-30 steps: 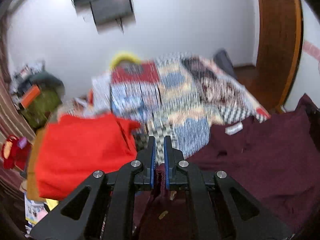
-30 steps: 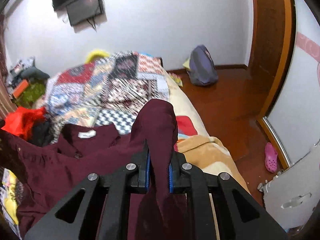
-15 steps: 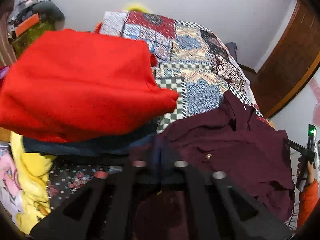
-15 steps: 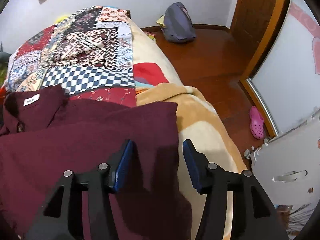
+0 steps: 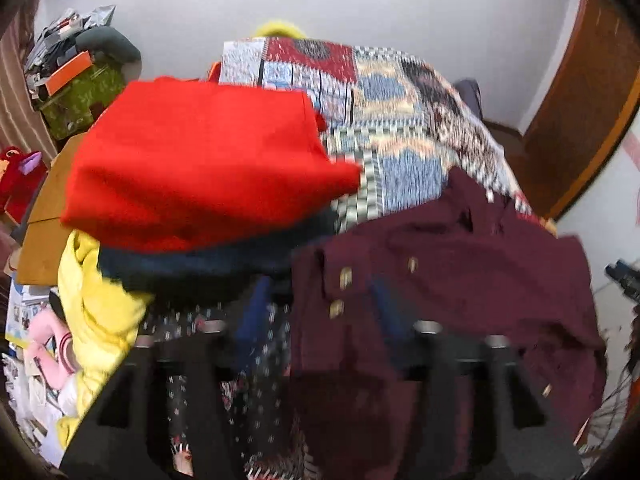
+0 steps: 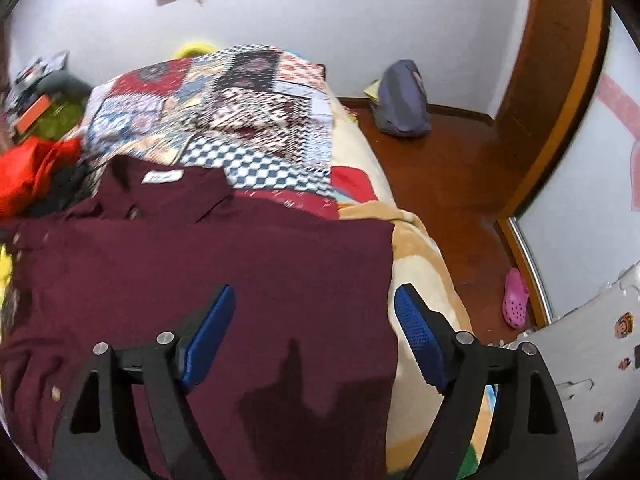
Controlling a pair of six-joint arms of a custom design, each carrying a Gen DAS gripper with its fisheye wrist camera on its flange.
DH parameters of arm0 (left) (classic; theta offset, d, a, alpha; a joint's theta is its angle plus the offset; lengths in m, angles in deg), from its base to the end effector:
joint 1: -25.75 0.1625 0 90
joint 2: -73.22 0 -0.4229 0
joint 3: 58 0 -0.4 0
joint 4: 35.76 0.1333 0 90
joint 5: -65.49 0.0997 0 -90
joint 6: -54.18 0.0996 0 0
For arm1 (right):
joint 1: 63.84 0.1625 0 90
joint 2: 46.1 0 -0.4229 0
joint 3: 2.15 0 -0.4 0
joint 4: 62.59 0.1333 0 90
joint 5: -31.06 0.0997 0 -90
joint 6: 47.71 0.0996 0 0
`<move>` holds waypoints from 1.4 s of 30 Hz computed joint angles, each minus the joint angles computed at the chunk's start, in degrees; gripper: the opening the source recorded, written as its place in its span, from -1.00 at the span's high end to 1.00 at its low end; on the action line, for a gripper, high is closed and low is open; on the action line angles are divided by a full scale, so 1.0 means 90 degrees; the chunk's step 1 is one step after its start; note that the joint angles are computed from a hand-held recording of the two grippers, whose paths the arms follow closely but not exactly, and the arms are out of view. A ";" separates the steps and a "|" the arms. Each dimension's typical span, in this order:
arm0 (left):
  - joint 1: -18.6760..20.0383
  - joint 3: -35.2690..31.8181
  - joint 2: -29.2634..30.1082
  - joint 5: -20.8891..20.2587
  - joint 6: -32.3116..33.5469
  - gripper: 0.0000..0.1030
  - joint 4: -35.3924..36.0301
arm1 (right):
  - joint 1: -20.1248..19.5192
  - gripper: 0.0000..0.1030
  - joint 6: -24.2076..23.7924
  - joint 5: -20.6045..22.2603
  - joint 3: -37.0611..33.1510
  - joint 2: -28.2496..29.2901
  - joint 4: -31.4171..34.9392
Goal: Fold large clothes
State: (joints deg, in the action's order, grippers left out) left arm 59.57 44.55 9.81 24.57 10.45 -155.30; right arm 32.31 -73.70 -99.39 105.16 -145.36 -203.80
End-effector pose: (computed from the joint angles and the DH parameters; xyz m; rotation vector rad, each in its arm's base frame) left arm -0.3716 -0.5000 0.2072 0.3484 2.3533 -0.7025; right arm 0.1168 -0.4426 0.5368 0.3053 -2.2350 0.7280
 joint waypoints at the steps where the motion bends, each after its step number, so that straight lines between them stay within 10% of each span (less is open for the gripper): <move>1: -0.0036 0.0112 -0.0045 -0.0073 -0.0074 -0.24 0.0057 | 0.0011 -0.54 -0.0036 -0.0010 0.0051 -0.0054 0.0025; 11: 0.0265 0.1229 -0.0375 -0.1493 -0.0645 -0.24 -0.0984 | -0.0162 -0.55 0.0342 0.0026 0.0694 -0.0876 0.0709; 20: 0.0554 0.1096 0.0017 -0.1113 -0.0205 -0.05 -0.1705 | -0.0421 -0.55 0.0774 0.0033 0.0945 -0.1030 0.0906; 27: 0.0689 0.0729 0.0189 -0.0717 -0.0426 0.85 -0.0936 | -0.0549 -0.55 0.0991 0.0252 0.0972 -0.1027 0.0894; 42: -0.0180 0.0739 -0.0643 -0.1292 -0.0127 0.95 -0.1743 | -0.0426 -0.55 0.0889 0.0500 0.1012 -0.1186 0.0583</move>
State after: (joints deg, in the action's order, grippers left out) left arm 57.94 51.20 4.03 12.95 9.31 -170.99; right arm 28.48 -65.70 -94.89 114.26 -156.03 -198.56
